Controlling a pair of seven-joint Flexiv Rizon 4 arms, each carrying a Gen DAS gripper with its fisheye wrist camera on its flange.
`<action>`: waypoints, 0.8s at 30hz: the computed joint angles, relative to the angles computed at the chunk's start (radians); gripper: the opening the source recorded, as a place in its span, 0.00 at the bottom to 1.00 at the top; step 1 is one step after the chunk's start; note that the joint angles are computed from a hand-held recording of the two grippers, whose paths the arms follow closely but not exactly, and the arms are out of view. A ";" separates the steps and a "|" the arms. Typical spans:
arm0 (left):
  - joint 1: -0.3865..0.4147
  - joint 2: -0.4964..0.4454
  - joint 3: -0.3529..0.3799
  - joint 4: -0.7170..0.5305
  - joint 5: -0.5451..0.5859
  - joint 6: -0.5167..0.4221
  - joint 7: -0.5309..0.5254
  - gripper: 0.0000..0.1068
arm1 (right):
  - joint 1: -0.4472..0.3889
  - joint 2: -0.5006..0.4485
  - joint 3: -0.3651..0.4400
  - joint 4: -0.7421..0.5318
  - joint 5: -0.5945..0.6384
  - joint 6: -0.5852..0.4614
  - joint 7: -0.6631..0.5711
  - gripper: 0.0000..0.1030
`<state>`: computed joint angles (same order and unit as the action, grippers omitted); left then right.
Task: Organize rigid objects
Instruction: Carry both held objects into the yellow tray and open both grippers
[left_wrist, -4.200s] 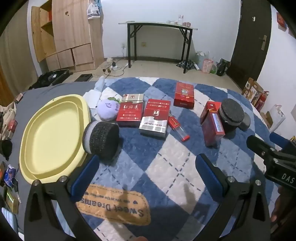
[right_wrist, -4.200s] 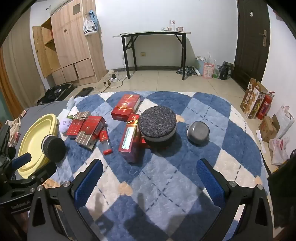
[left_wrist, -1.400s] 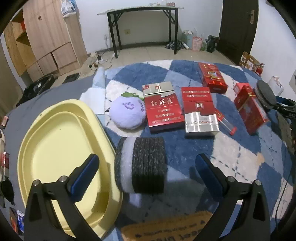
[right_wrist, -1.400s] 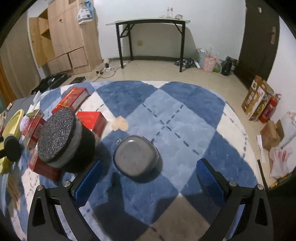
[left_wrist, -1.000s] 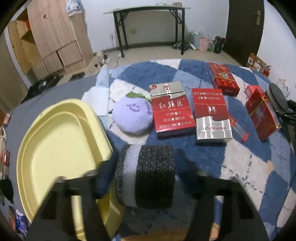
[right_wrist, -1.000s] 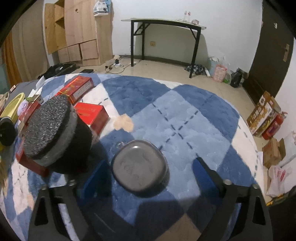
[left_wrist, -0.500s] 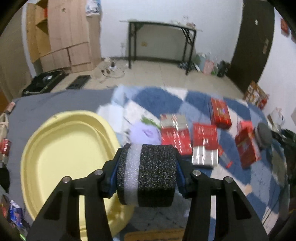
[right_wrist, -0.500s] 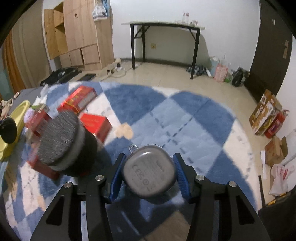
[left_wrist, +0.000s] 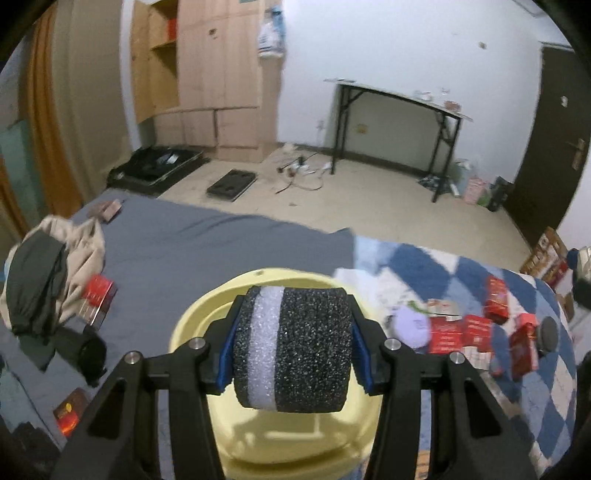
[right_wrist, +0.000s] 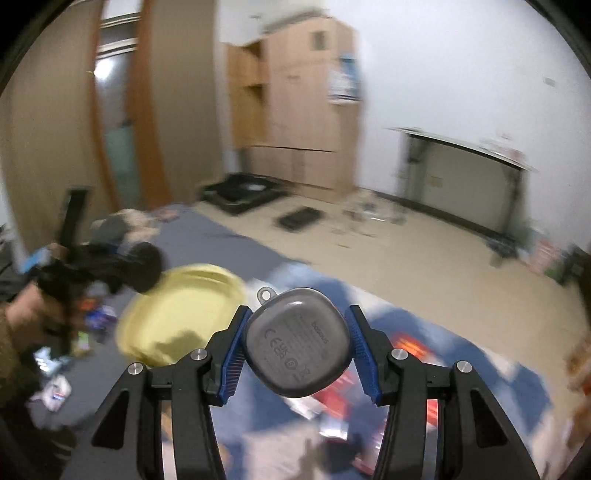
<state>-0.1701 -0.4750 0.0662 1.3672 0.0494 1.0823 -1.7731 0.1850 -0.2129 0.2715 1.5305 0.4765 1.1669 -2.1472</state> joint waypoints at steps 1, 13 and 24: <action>0.007 -0.008 0.003 0.004 -0.008 -0.002 -0.011 0.49 | 0.021 -0.016 0.005 -0.014 -0.019 -0.001 0.002 0.50; 0.056 -0.173 0.032 -0.105 -0.031 -0.100 -0.018 0.49 | 0.276 -0.455 -0.042 -0.339 -0.433 -0.131 0.244 0.50; 0.091 -0.226 -0.001 -0.114 -0.082 -0.088 0.010 0.49 | 0.392 -0.820 -0.079 -0.873 -0.574 -0.399 0.316 0.50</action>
